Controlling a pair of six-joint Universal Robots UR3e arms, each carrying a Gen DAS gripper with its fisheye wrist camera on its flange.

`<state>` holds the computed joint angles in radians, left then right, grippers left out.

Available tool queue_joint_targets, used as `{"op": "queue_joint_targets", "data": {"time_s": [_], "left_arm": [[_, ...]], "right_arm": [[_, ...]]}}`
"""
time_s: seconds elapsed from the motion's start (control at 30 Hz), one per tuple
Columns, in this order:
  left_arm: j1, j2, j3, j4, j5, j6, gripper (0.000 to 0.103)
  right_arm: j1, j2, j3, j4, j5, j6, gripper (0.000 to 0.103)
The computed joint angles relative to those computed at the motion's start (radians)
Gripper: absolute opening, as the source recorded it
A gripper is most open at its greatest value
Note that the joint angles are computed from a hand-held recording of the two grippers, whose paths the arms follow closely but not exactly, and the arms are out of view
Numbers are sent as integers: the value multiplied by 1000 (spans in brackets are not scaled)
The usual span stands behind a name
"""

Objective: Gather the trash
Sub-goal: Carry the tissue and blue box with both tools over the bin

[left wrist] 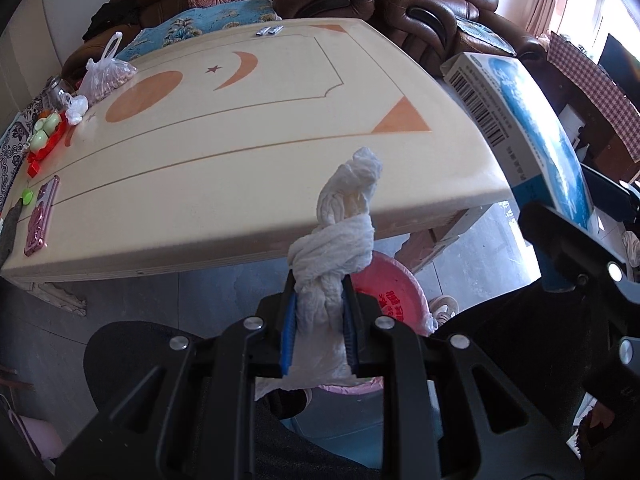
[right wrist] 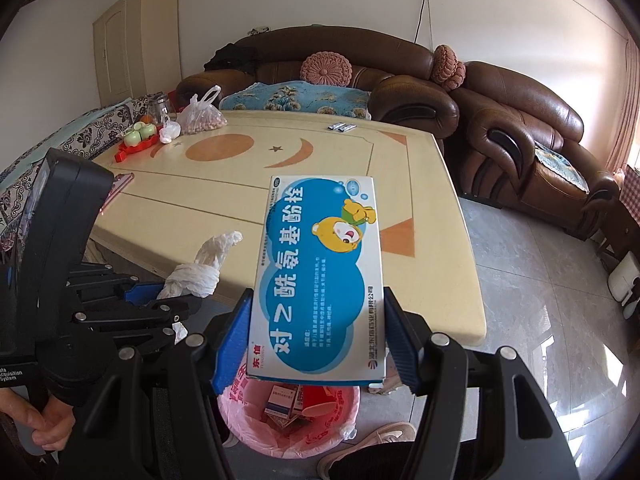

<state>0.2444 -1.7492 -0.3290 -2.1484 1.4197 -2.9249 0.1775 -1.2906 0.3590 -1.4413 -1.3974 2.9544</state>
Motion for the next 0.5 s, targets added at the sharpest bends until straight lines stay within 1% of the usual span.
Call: {"op": "queue_joint_targets", "data": {"time_s": [0.13, 0.23, 0.37, 0.5], "left_arm": [[5, 84, -206, 78, -2, 7, 20], [6, 116, -311, 112, -7, 8, 20], [3, 150, -440, 158, -10, 4, 20], [-10, 180, -573, 216, 5, -3, 20]], "right_arm": [[7, -70, 168, -57, -6, 0, 60], [6, -121, 297, -93, -5, -7, 60], [3, -161, 427, -116, -1, -8, 60], [-2, -202, 570, -146, 4, -6, 60]]}}
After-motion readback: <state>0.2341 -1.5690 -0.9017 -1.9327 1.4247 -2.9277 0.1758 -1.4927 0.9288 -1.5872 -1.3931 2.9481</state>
